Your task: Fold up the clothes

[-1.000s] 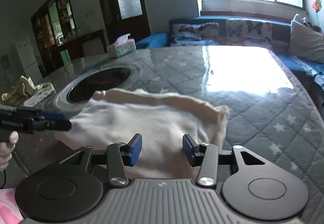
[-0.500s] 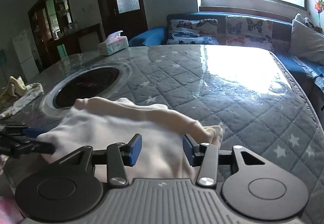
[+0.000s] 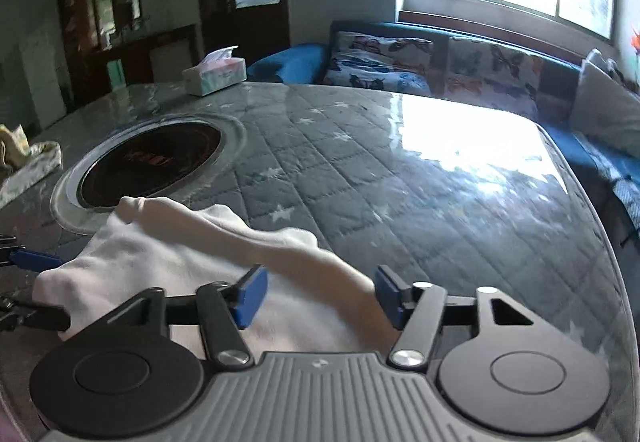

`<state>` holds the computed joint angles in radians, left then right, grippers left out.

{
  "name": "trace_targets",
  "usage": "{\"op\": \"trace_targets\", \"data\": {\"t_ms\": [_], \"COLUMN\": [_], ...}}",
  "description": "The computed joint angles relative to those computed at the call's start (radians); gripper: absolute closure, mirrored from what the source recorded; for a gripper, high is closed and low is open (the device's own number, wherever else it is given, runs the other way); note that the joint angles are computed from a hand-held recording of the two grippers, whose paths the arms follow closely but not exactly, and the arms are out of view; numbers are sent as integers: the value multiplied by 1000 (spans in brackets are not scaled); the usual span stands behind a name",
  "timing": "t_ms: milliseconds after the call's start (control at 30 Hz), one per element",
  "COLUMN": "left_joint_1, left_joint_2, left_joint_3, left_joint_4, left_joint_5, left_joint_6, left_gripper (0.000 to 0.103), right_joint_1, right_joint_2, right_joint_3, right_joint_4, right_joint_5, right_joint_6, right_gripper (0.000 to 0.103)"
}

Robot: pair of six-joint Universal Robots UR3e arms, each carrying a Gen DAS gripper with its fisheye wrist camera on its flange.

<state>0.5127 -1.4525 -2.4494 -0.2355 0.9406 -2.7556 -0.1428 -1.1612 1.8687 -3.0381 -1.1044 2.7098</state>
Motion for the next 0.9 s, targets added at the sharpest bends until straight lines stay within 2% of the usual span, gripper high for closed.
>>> {"op": "trace_targets", "data": {"t_ms": [200,400,467,700,900], "left_joint_1": [5,13,16,30,31], "left_joint_2": [-7,-7,-7,-4,-5], "left_joint_3": [11,8,7,5,-4], "left_joint_4": [-18,-25,-26,-38,-22], "left_joint_5": [-14,-26,-31,-47,-50], "left_joint_6": [1,29,35,38,40], "left_gripper": [0,0,0,0,0], "right_joint_1": [91,128,136,152,202], "right_joint_2": [121,176,187,151,202], "right_joint_3": [-193,-277,-292,-274,-361], "right_joint_4": [82,122,123,91,137], "right_joint_5": [-136,-217,-240,-244,-255], "right_joint_6": [3,24,39,52,34], "right_gripper": [29,13,4,0,0]}}
